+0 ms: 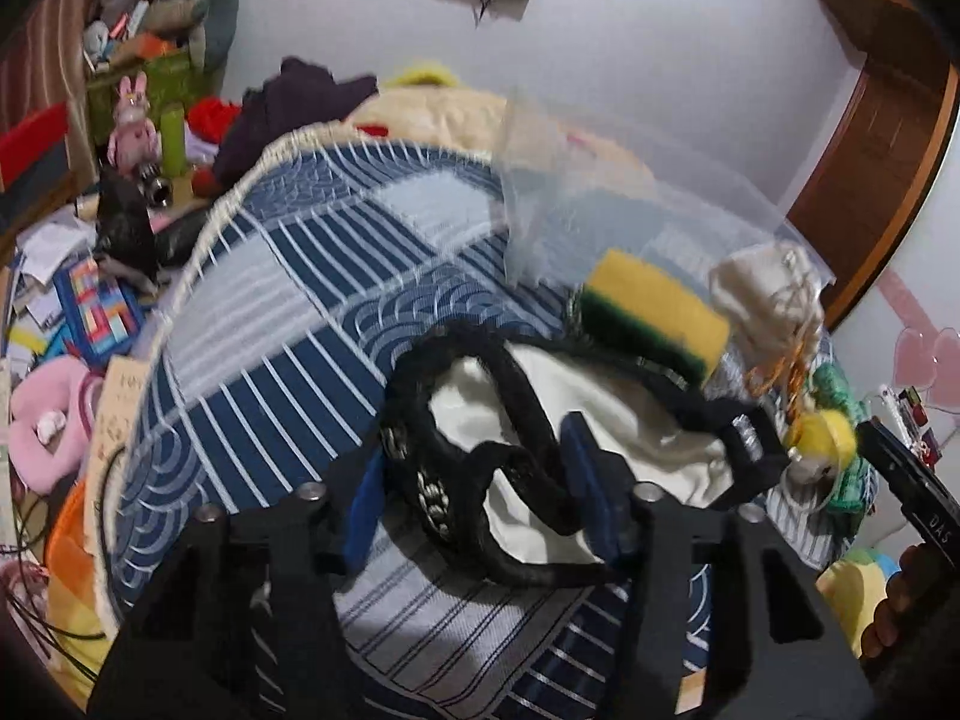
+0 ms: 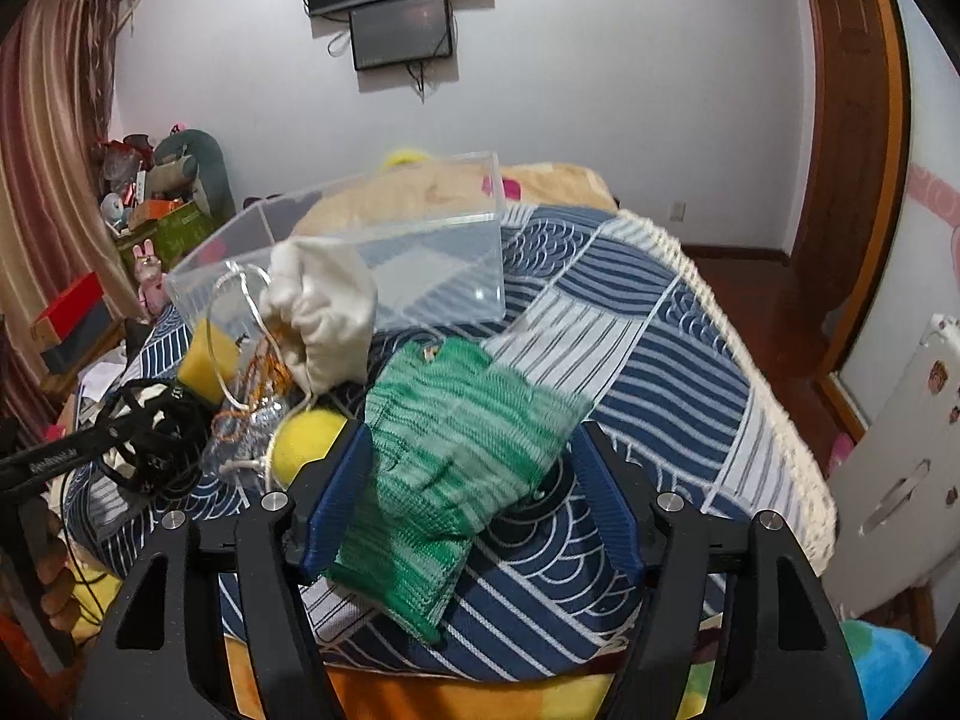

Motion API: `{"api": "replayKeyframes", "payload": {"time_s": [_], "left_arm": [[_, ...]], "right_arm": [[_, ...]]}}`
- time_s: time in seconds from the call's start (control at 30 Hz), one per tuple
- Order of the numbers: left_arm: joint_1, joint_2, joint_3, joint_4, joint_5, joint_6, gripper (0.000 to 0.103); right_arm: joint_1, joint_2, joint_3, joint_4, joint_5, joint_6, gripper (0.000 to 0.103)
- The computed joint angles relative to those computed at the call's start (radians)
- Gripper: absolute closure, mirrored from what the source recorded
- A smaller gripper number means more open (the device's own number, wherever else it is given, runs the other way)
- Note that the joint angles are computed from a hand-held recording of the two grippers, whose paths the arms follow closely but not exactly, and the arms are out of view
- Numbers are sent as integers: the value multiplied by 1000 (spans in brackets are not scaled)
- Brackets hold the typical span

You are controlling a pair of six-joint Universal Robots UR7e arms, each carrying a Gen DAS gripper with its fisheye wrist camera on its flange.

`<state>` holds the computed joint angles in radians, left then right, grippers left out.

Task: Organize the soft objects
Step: 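Grasp the black eye mask with the left gripper while the right grasps the green glove, then carry the eye mask and green glove into the clear box and release both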

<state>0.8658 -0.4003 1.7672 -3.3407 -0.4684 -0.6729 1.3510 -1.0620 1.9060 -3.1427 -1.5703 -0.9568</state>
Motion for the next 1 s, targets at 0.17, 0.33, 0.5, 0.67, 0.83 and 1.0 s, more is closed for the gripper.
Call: {"api": "replayKeyframes", "payload": {"time_s": [0.17, 0.33, 0.5, 0.67, 0.83, 1.0], "left_arm": [[-5, 19, -19, -7, -3, 34, 62], [-17, 6, -10, 36, -21, 13, 83], [-63, 14, -8, 45, 51, 55, 90], [-108, 24, -17, -7, 112, 130, 90], [-124, 28, -38, -92, 128, 220, 90], [-131, 39, -83, -269, 123, 403, 90]], "right_arm": [[-9, -10, -8, 53, 19, 18, 45], [-11, -21, 2, 41, 27, 3, 71], [-7, -36, 28, -5, 58, -35, 79], [1, -45, 24, -16, 85, -20, 79], [13, -54, 12, -21, 118, -1, 79], [30, -45, -10, -32, 145, 6, 79]]}}
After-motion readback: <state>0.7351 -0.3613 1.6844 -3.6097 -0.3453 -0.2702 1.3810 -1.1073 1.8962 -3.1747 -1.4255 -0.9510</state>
